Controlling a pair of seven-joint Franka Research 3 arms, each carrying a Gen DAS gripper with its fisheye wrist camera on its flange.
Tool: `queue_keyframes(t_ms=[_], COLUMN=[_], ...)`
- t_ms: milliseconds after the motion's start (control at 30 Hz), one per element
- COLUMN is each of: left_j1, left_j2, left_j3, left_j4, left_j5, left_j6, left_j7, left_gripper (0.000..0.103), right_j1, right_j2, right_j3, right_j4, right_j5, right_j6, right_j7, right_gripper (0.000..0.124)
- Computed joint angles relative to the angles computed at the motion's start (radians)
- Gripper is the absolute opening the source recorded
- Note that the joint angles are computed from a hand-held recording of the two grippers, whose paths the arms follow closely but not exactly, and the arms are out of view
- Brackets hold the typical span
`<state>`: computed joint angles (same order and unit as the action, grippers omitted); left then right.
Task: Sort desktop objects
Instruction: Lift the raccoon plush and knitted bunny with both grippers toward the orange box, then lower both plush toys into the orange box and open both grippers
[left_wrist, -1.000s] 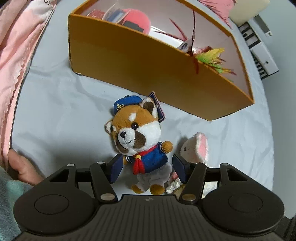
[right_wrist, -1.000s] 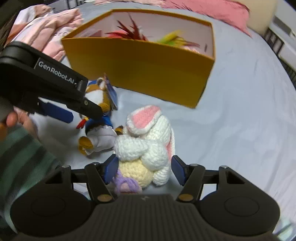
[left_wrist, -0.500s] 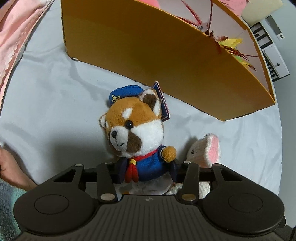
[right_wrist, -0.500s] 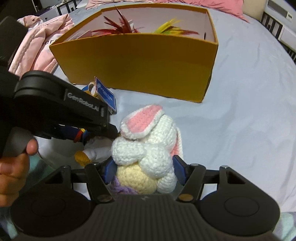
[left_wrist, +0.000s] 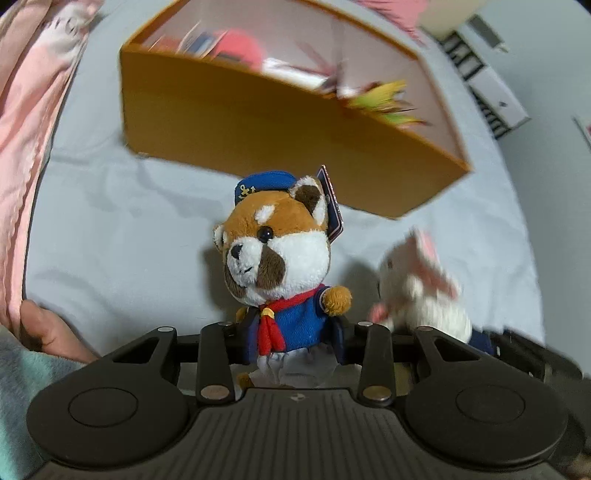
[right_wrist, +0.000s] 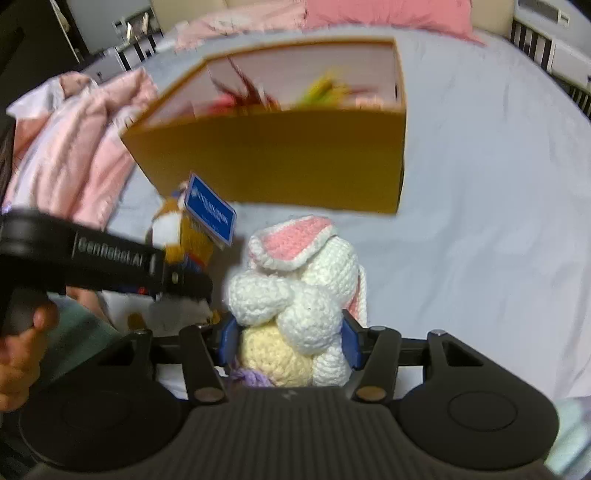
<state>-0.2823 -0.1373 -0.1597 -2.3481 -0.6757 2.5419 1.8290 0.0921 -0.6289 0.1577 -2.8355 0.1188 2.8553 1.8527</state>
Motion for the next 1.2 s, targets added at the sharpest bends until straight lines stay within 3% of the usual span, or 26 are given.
queue_keyframes(t_ms=[267,400,567,767,900,967,1033,1200], left_j1=[-0.018,0.002,0.045,0.097,0.142,0.143,0.141,0.165], left_j2=[-0.100,-0.059,0.045,0.249,0.414,0.483,0.555,0.700], left_j3=[0.070,0.071,0.049,-0.016,-0.067,-0.083,-0.094,-0.141], left_j4=[0.056,0.148,0.296,0.520,0.685,0.734,0.791,0.921], left_j5=[-0.173,-0.208,-0.170,-0.065,-0.016,0.045,0.112,0.201], left_j6=[-0.088,-0.038,0.067,0.067,-0.037,-0.042,-0.048,-0.132], left_j7=[0.227,0.288,0.264,0.213,0.219,0.205,0.183,0.141], left_gripper=[0.043,0.043,0.043,0.043,0.043,0.043,0.043,0.043], right_j1=[0.003,0.010,0.019,0.222,0.315,0.340,0.315,0.230], right_j2=[-0.094,-0.071,0.058,0.296,0.458,0.524,0.585,0.696], right_j3=[-0.038,-0.071,-0.111,-0.320,-0.419,-0.451,-0.447,-0.413], right_j4=[0.050,0.112,0.227,0.435,0.568,0.624,0.670,0.752], right_j5=[0.006,0.024,0.068,0.237,0.379,0.475,0.499,0.372], right_j6=[0.045,0.104,0.199,0.251,0.237,0.204,0.157,0.031], right_j7=[-0.083,-0.153,-0.229,-0.407,-0.565,-0.670,-0.700,-0.585], right_gripper=[0.056,0.056,0.056,0.056,0.056,0.056,0.056,0.056])
